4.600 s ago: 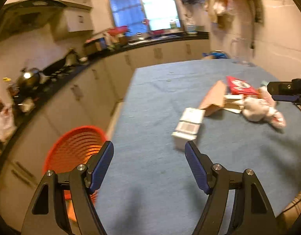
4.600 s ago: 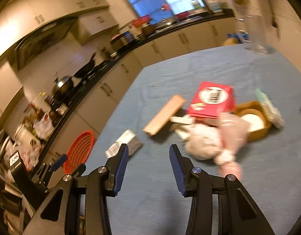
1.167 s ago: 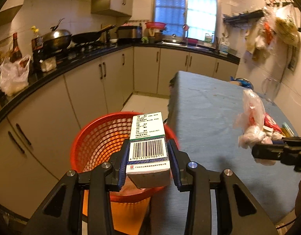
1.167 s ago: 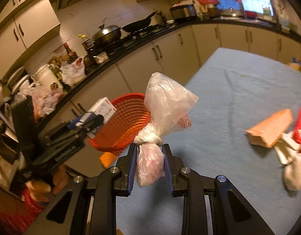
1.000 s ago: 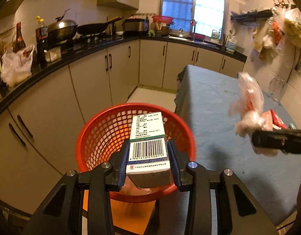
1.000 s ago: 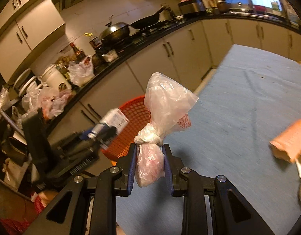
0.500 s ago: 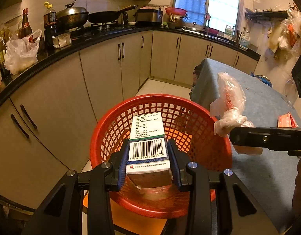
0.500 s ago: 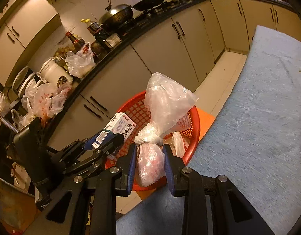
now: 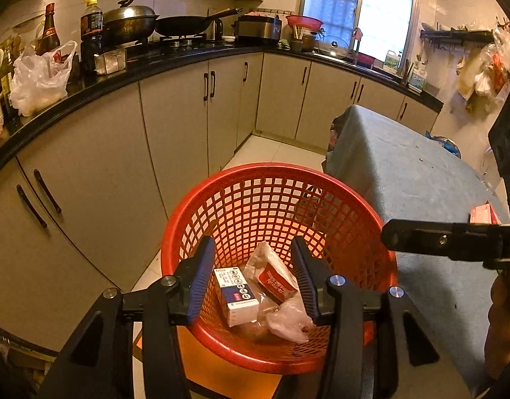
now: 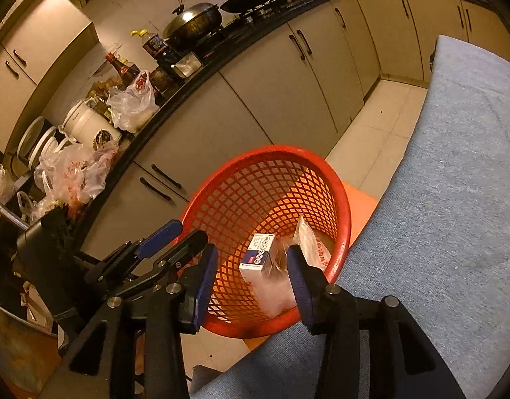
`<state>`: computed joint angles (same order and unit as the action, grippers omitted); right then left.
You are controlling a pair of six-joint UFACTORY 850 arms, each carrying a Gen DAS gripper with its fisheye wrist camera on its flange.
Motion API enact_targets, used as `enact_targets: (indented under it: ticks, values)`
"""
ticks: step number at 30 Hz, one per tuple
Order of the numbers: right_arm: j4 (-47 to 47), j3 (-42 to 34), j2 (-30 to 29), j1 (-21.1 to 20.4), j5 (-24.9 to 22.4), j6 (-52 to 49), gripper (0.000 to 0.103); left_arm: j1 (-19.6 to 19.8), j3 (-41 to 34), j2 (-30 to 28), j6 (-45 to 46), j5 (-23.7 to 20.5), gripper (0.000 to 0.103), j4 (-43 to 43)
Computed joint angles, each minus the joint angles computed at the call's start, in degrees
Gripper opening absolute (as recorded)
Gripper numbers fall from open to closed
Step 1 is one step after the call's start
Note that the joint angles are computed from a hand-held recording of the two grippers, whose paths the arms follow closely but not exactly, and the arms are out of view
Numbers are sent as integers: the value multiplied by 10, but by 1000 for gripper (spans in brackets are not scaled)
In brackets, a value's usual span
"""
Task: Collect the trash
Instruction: 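Move both tools back to the table toward the remaining trash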
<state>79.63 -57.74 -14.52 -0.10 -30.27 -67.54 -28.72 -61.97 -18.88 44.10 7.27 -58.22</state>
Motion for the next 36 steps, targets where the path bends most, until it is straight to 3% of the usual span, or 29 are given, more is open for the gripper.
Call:
enact_targets:
  ticks: [18,29,36]
  values:
    - [52,80,82,-52,-12,-47,47,-44,13,29,75,25,56,-74]
    - [85,151,153,-118,-43,-82,47,-95,-2,26,144,27,59,-123]
    - [85,189,188,-184,-72,-88,47,-128,-17,15,217,27,59,-180]
